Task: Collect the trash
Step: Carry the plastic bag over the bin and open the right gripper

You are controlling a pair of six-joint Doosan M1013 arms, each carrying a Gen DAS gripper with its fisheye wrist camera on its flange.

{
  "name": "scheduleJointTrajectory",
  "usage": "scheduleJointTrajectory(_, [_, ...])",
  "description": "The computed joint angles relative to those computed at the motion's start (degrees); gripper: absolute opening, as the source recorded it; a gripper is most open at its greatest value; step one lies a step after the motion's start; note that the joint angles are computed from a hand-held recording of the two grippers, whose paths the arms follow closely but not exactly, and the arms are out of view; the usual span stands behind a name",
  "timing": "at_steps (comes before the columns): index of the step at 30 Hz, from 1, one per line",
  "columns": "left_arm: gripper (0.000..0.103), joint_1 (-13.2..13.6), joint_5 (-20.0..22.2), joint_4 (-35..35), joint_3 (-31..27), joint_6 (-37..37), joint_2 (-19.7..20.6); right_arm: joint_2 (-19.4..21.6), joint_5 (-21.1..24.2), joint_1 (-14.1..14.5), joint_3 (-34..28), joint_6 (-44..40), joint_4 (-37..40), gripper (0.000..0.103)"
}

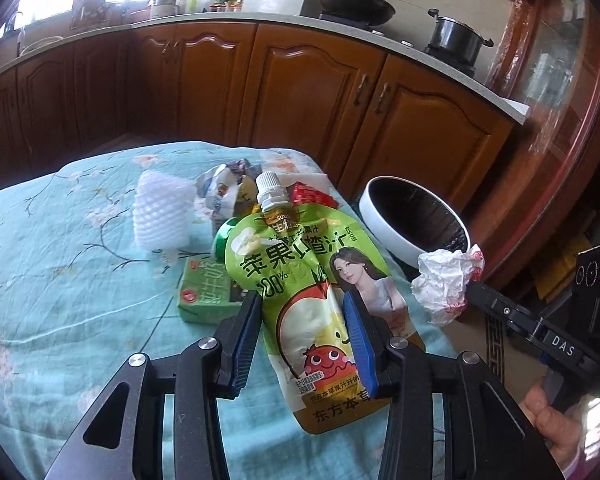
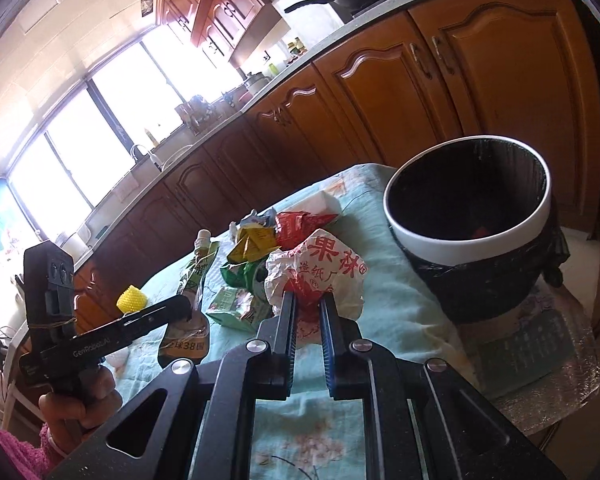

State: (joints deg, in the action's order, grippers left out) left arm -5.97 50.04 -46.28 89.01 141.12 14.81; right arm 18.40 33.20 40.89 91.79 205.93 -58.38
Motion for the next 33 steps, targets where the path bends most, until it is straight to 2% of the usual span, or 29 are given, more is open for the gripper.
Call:
scheduleJointTrajectory(9, [0.040, -3.32, 0.72, -0.94, -2.30, 3.04, 2.20, -2.53, 4.17, -1.24, 2.78, 1.26, -0.41, 0.011])
scheduleJointTrajectory(15, [0.040, -5.76, 1.32, -0.46, -5.18, 2.54, 4.55, -3.48, 6.26, -3.05, 3.60, -0.49, 0.79, 0.011])
scheduleJointTrajectory(24, [0.040, -10.16, 1.20, 2.79, -11.51, -0.81, 9.11, -4.12, 5.86, -6.96, 4.23, -5.65, 5.45, 0.011])
scheduleJointTrajectory(33, [0.040, -13.92, 2.82, 9.23, -19.37, -7.36, 14.93, -3.37, 5.27, -10.82, 3.46, -15.90, 15.19, 0.012])
